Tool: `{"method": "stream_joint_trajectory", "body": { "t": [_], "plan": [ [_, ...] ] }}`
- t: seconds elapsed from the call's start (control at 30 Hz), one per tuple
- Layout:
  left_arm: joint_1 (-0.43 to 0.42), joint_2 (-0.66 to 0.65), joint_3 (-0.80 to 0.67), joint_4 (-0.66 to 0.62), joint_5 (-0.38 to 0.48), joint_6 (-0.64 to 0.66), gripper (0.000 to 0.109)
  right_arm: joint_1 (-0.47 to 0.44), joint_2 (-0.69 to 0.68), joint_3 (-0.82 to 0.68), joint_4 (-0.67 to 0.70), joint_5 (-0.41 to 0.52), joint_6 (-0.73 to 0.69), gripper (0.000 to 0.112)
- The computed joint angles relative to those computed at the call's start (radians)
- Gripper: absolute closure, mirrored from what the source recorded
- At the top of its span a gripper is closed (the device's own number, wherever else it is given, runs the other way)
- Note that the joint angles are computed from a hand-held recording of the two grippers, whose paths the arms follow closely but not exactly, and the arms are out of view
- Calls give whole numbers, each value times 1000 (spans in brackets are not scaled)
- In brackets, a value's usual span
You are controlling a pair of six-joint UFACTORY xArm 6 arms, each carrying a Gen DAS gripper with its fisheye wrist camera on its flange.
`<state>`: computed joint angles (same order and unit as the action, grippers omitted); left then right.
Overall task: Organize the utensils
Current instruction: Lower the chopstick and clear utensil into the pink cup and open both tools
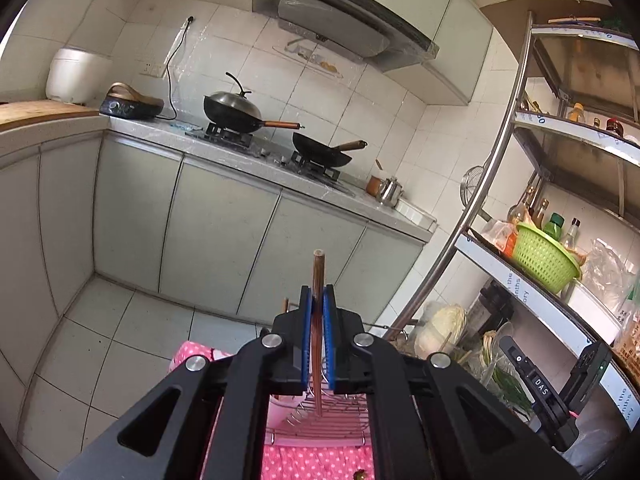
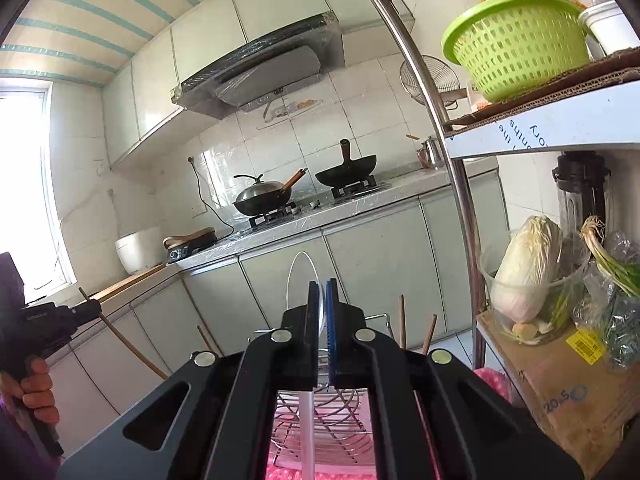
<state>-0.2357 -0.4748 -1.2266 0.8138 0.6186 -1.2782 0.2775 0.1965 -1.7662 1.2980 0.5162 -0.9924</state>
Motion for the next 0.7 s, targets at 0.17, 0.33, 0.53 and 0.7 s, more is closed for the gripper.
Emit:
{"method": "stream_joint_trajectory", "body": {
  "t": [0.17, 0.33, 0.53, 0.7],
  "plan": [
    [21, 42, -47, 48, 30, -7, 104, 17, 42, -45, 35, -44, -40, 109],
    [47, 94, -53, 21, 32, 24, 104, 35, 77, -76, 32, -88, -58, 109],
    [49, 151, -52, -5, 42, 77, 104, 58, 116, -118, 101, -165, -154, 109],
    [59, 189, -42, -51, 9, 115, 104, 81, 178, -182, 106, -233, -201, 109]
  ]
}}
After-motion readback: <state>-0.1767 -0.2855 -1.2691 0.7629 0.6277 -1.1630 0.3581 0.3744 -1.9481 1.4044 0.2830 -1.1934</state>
